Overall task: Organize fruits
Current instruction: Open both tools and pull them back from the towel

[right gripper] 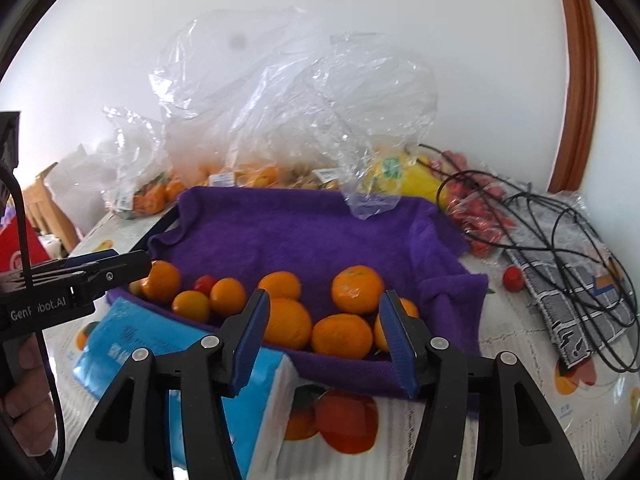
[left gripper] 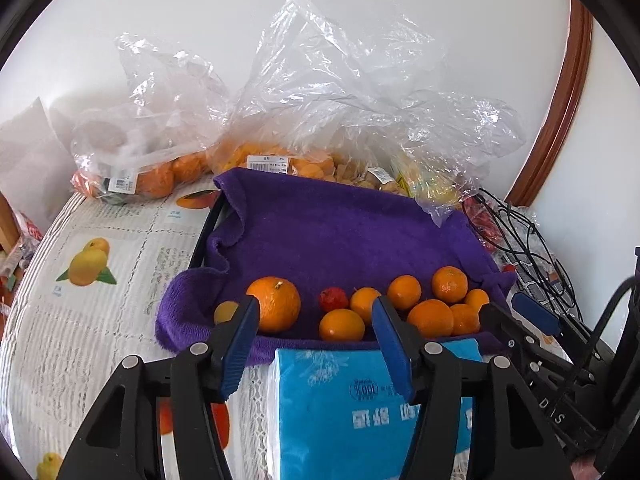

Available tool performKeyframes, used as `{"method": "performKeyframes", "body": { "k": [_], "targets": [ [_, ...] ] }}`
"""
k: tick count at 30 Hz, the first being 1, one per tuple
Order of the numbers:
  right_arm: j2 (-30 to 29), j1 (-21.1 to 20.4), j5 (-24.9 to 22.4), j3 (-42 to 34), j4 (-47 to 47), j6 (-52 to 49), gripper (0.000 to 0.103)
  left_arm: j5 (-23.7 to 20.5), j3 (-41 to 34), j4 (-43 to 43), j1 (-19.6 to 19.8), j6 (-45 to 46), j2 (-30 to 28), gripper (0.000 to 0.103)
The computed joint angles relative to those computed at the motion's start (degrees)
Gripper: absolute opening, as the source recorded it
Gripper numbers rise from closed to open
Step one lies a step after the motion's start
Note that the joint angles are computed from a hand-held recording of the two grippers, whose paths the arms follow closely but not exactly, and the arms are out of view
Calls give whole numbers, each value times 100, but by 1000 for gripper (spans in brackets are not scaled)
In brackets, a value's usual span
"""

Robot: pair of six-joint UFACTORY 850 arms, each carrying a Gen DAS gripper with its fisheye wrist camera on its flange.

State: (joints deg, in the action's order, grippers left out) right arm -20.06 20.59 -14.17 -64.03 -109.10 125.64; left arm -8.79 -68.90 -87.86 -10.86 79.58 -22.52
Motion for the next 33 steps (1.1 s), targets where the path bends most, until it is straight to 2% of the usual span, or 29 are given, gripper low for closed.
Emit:
{"method": "performKeyframes", "body": {
  "k": [2, 5, 6, 8, 10, 11, 12, 14, 18, 20, 24, 28, 33],
  "targets": [
    [201, 18, -24, 165, -105, 235, 57, 68, 242, -13, 27, 45, 210, 59],
    [583, 99, -204, 378, 764, -462, 64, 203, 559, 424, 73, -370, 518, 62],
    [704, 128, -219, 438, 1051, -704, 65, 174, 647, 737, 103, -703, 620, 62],
    [966, 196, -270, 580, 1575, -1130, 65, 165, 830, 826, 122, -822, 832, 62],
    [1221, 296, -429, 726, 1999, -1389, 66, 173, 1042, 441, 110, -413, 1078, 63],
    [1316, 325, -464, 787, 2075, -1417, 66, 161, 1157, -45, 101, 100, 1208, 66],
    [1448, 413, -607, 856, 2356, -1609, 67, 150, 1263, -591, 82, 664, 1333, 70],
    [1577, 599, -986, 877, 2972, -2144, 67, 162, 1436, -971, 50, 1082, 1565, 72],
    [1834, 871, -1348, 981, 3487, -2556, 67, 181, 1710, -828, -21, 957, 1991, 79],
    [1963, 940, -1345, 1059, 3639, -2641, 67, 234, 1842, -831, -52, 949, 2187, 82],
    [2241, 1090, -1431, 1234, 3915, -2691, 67, 253, 2070, 348, -80, -217, 2547, 86],
    [2502, 1317, -1790, 1445, 3618, -2333, 90, 322, 2350, 324, -101, -300, 2899, 90],
    [2801, 1556, -2119, 1684, 3214, -1999, 100, 346, 2535, 551, -139, -546, 3235, 95]
  ]
}}
